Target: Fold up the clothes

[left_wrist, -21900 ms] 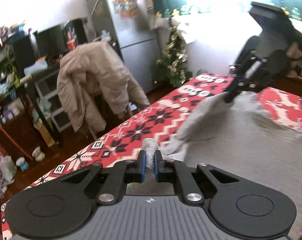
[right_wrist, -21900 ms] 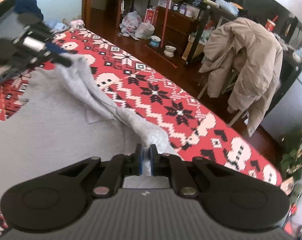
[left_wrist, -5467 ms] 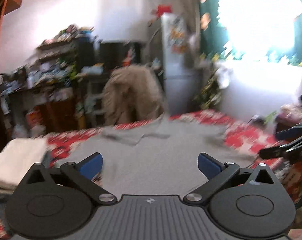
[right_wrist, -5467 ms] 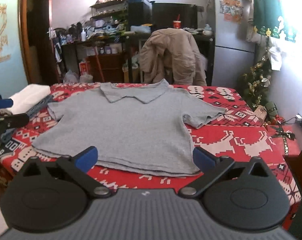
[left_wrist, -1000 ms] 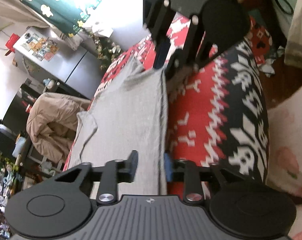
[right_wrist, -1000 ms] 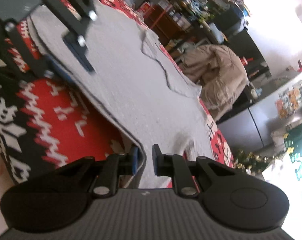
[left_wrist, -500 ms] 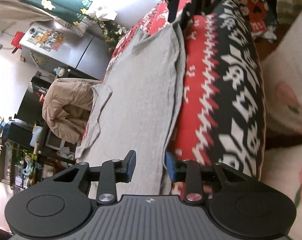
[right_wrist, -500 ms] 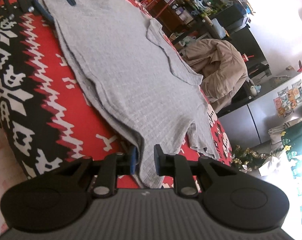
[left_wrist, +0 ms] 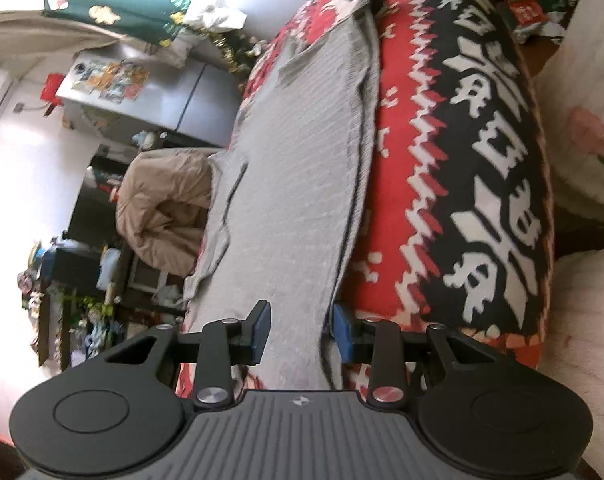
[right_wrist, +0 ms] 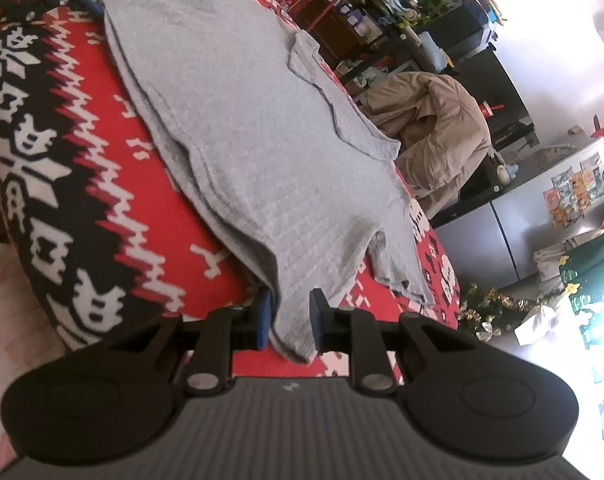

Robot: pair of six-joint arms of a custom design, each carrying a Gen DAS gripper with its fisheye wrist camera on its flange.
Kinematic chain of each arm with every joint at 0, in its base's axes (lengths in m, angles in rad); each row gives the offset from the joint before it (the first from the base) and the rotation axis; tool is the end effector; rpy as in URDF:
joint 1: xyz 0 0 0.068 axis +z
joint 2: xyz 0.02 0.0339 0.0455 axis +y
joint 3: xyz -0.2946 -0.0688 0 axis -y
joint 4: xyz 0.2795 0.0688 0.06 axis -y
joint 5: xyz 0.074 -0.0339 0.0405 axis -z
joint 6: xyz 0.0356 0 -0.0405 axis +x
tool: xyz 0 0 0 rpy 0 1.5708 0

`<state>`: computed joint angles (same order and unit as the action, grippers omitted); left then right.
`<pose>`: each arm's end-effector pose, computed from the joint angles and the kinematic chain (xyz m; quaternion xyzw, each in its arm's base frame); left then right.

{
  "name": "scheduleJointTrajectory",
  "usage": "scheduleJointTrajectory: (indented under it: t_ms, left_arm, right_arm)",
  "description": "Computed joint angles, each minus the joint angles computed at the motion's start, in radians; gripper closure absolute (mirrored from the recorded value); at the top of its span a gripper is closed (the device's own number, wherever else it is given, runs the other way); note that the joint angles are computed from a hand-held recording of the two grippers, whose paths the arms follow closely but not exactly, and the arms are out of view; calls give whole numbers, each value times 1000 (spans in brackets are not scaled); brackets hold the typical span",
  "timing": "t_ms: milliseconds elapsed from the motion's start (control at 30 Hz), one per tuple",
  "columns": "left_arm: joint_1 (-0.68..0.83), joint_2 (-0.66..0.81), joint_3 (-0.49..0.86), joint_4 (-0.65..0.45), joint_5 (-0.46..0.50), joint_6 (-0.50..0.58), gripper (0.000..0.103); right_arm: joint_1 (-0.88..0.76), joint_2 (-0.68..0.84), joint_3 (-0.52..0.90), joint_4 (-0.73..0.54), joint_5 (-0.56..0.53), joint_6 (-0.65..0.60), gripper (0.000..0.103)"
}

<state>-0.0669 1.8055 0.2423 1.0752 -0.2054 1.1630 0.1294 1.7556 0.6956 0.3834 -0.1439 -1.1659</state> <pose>0.2467 -0.0093 0.0700 0.4487 0.7268 0.3421 0.3918 0.3447 0.0500 0.1202 -0.5674 0.6985 -0.1573 0.4067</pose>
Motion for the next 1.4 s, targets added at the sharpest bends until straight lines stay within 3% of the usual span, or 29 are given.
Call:
scheduleJointTrajectory:
  t_ms: [367,600,633,667,700,867,1100,1400]
  left_arm:
    - [-28,32,2,58,-38,-31,67]
    - [-18,49,6,75,-31,-37,67]
    - [-14,46,12,60,-26,-41,69]
    - [-10,41,18,38,-23,-45,78]
    - [-6,39,22,27,-20,-47,98]
    - [22,-11,-32,88,31,-62,99]
    - [61,-229,-109,1,106,-27,99]
    - [69,-133,-55,34,124,75,99]
  right_arm:
    - [14,-9,-6,-16,-19,19,82]
    - [53,40,-72,175,30,-66,81]
    - [60,47,-66,175,37,-59,85]
    - [64,46,-46,133,40,-36,90]
    - [66,46,-25,91,46,-14,101]
    - [42,9,-59,142,1,-10,101]
    - [-4,-113,-110,131,-54,-29,101]
    - [8,-127,-106,130,-51,-40,101]
